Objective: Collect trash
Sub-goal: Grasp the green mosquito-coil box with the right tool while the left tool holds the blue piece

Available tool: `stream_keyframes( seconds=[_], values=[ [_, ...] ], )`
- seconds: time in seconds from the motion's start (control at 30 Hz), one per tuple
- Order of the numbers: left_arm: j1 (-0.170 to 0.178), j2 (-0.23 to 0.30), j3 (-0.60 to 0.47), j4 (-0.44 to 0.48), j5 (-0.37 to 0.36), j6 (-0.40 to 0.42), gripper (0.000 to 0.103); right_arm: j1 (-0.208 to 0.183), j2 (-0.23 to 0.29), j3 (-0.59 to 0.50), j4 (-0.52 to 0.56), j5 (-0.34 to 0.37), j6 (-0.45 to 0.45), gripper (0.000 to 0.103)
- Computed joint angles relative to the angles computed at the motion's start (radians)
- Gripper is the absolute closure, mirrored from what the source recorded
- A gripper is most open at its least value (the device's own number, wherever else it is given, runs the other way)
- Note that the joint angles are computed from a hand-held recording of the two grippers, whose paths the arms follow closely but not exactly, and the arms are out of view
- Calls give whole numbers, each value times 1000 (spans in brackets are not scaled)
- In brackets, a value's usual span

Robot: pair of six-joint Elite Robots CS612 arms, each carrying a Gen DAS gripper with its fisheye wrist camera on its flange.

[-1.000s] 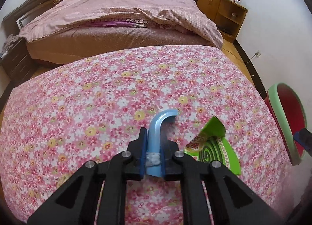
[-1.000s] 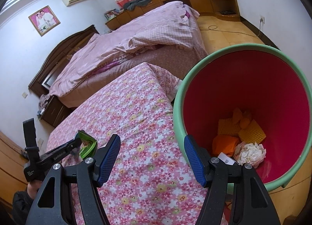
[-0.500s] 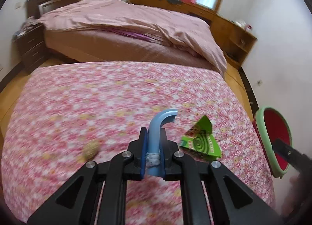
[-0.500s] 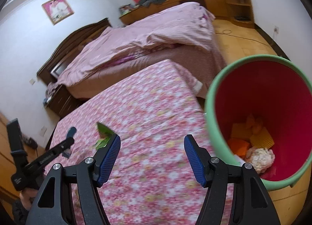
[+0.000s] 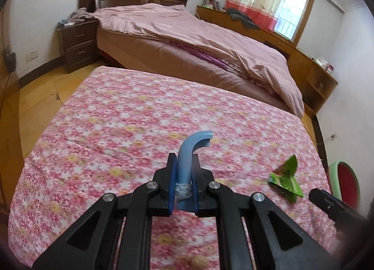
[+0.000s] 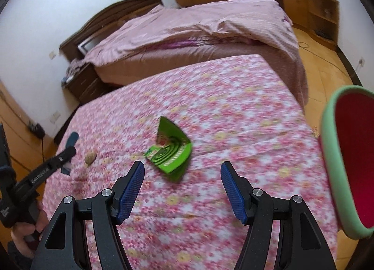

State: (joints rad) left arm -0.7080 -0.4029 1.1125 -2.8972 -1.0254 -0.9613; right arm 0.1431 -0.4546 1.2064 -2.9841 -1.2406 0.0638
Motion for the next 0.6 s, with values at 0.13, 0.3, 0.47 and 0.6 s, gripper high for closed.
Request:
stream_keyframes(
  seconds=[0.13,0.3,0.47,0.6],
  values=[
    [2,14,-17,-4,17,-15,93,18,26,-46,33,-28,-30,34],
    [8,15,0,-51,17,-33,93,37,60,-106,79,-69,-60,34],
    [11,8,25,-104,-4,-35,93,52,83,-130,49,-128,-73,34],
    [10,11,23,-125,-14,-20,93,55,88,-128,20,-150,-58,34]
  ],
)
